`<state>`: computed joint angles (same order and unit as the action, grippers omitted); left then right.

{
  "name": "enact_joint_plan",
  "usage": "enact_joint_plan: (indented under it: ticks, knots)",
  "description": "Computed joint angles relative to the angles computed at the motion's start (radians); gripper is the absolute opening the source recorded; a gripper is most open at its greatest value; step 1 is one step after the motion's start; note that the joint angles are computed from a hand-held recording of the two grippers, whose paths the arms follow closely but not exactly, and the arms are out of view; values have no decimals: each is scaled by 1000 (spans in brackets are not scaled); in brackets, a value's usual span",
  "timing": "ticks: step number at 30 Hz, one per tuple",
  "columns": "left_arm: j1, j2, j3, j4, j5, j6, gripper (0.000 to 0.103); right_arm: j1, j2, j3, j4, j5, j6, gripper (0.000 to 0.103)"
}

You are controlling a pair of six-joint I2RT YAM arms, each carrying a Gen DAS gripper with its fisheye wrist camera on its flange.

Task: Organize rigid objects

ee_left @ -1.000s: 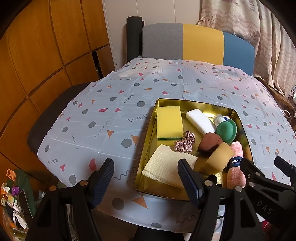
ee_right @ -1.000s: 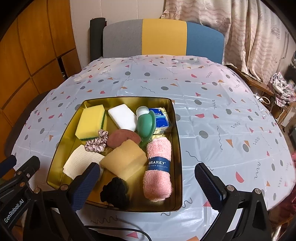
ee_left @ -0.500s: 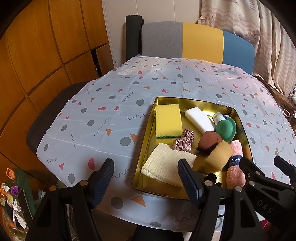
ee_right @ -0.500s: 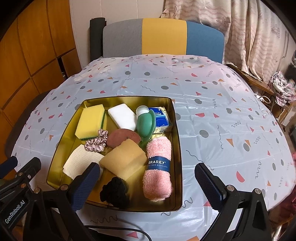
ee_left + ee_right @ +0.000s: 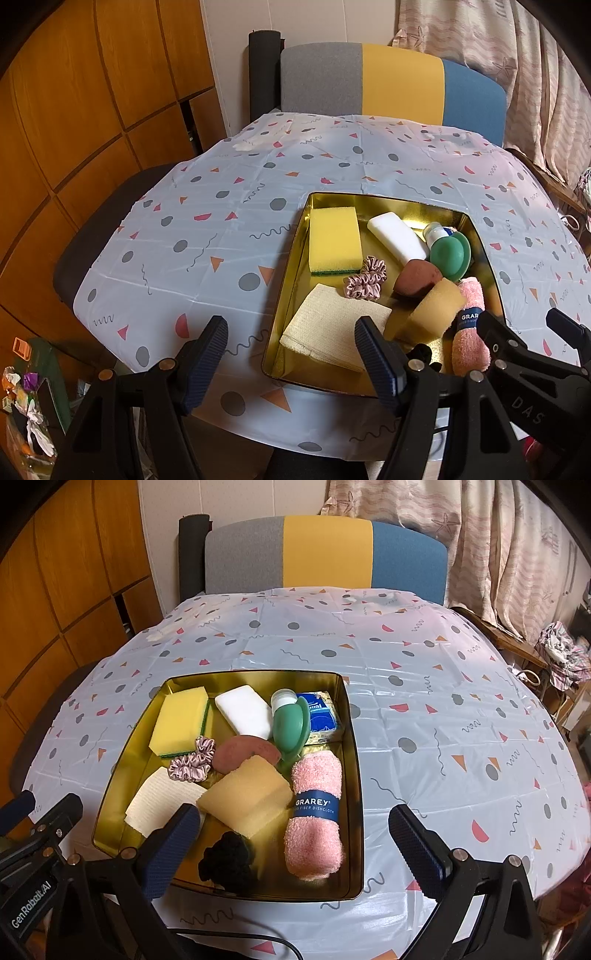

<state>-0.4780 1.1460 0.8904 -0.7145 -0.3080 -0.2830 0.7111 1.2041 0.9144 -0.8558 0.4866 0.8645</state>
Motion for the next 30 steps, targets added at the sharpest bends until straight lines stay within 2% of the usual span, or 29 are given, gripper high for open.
enact_joint_plan:
  ticks: [30]
  knots:
    - [-12,2,2,2,-7,10,72,-7,1,-6,2,-11,0,103]
